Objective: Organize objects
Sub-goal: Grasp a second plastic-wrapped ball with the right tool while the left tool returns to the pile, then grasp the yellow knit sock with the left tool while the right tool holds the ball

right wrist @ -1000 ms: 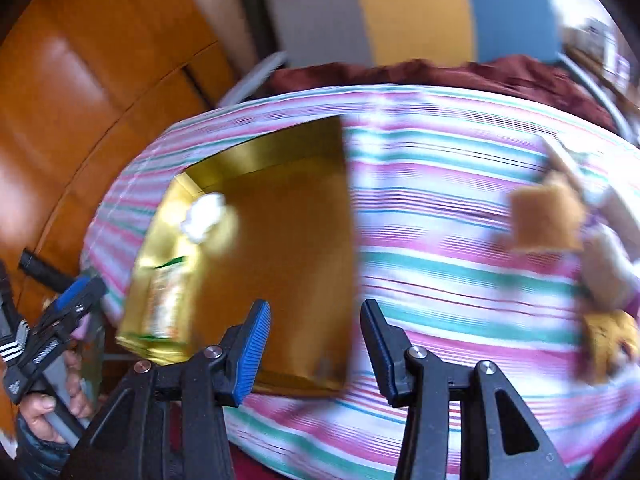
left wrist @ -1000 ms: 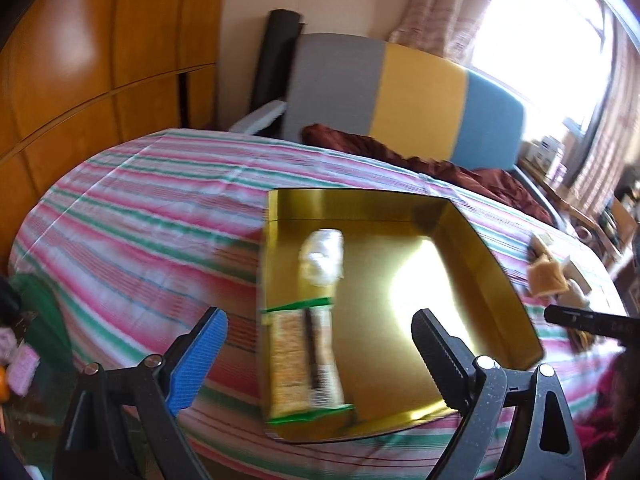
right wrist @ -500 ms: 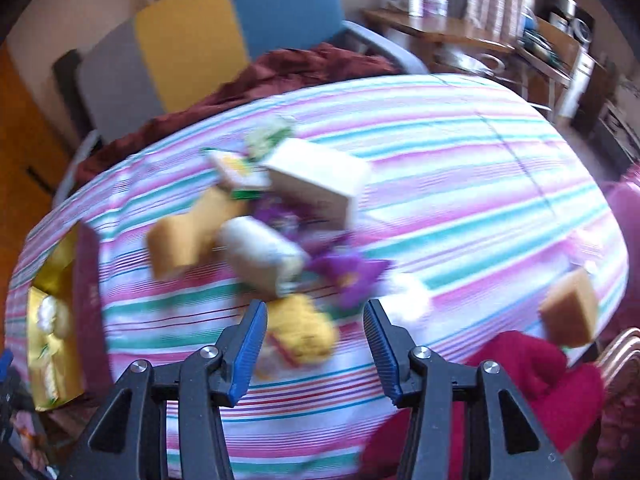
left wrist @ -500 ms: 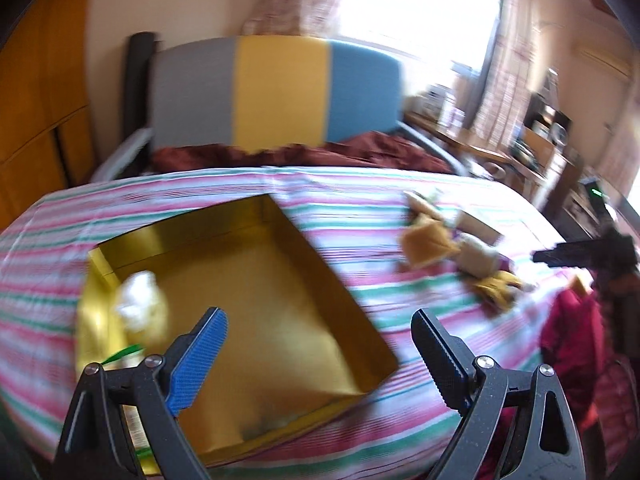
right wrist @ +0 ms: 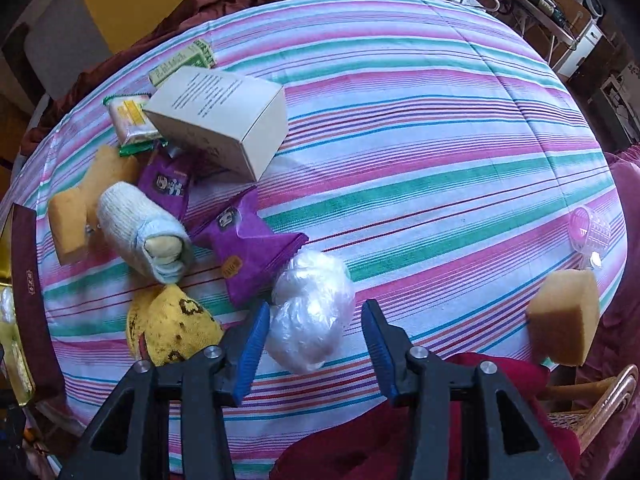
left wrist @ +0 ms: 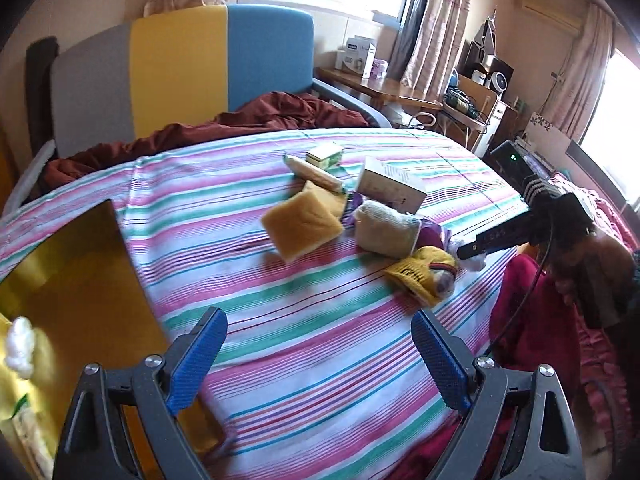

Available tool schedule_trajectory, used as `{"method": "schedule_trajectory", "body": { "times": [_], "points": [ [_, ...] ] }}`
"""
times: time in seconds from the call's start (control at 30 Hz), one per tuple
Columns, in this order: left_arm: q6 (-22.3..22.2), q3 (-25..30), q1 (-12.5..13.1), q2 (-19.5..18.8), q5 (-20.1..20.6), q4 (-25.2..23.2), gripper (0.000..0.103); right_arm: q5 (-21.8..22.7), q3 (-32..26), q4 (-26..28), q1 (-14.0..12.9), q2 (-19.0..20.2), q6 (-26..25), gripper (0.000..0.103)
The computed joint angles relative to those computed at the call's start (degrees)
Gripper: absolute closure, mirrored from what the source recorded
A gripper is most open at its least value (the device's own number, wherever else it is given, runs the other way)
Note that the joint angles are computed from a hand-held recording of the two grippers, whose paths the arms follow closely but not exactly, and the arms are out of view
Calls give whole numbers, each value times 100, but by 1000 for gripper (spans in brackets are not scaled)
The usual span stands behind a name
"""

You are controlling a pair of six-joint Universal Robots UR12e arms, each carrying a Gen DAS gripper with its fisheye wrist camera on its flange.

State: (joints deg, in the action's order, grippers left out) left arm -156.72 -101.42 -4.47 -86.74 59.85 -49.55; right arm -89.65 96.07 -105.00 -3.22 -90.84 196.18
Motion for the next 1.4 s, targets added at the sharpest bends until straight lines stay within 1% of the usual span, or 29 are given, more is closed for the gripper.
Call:
{"method": "schedule_trajectory", "body": {
  "times": [0.1, 0.2, 0.3, 0.47, 0.5, 0.57, 0.63, 0.73, 0.8, 0.87, 0.9, 0.93, 0.97, 1.0, 1.03, 1.1, 1.17, 1.3, 1.4],
  "points": [
    [-129, 134, -154, -180, -4, -203, 11, -11, 75, -178, 2, -63, -7, 74],
    [-212, 245, -282, -336, -42, -387, 12, 43, 281, -582, -94, -237, 323, 74],
    [-197, 339, -438, -461, -55, -471, 12, 118, 521, -1067, -194, -426, 709, 74],
    [-316, 563, -668, -666, -136, -803, 12, 439, 793, -1667, -343, -617, 970, 74],
    [-344, 590, -703, -691, -159, -823, 11, 535, 862, -1822, -391, -661, 1011, 74],
    [-439, 591, -791, -739, -182, -646, 10, 732, 950, -2023, -462, -715, 1112, 74],
    [-513, 568, -913, -789, -68, -336, 10, 864, 938, -2080, -479, -710, 1201, 74],
    [-517, 596, -1088, -897, 157, -139, 10, 1039, 1009, -2251, -523, -743, 1207, 74],
    [-418, 693, -1192, -1005, 289, -292, 10, 1108, 1029, -2290, -544, -748, 1220, 74],
    [-317, 827, -1265, -1137, 427, -642, 10, 1193, 1050, -2339, -557, -742, 1206, 74],
    [-327, 845, -1273, -1202, 437, -782, 11, 1197, 1048, -2369, -549, -720, 1214, 74],
    [-324, 807, -1256, -1183, 397, -681, 13, 1210, 1055, -2393, -550, -719, 1205, 74],
    [-331, 752, -1267, -1154, 477, -536, 21, 1247, 1062, -2418, -554, -717, 1184, 74],
    [-300, 741, -1270, -1144, 524, -529, 26, 1257, 1061, -2426, -552, -712, 1180, 74],
    [-266, 737, -1252, -1137, 483, -547, 30, 1248, 1058, -2435, -544, -698, 1181, 74],
    [-238, 728, -1201, -1123, 415, -583, 44, 1279, 1053, -2433, -544, -683, 1151, 74],
    [-276, 684, -1130, -1091, 308, -587, 51, 1261, 1064, -2466, -542, -690, 1168, 74],
    [-310, 408, -999, -884, 226, -358, 55, 1261, 1075, -2463, -552, -708, 1180, 74],
    [-145, 159, -865, -697, 142, -193, 55, 1256, 1073, -2453, -551, -708, 1186, 74]
  ]
}}
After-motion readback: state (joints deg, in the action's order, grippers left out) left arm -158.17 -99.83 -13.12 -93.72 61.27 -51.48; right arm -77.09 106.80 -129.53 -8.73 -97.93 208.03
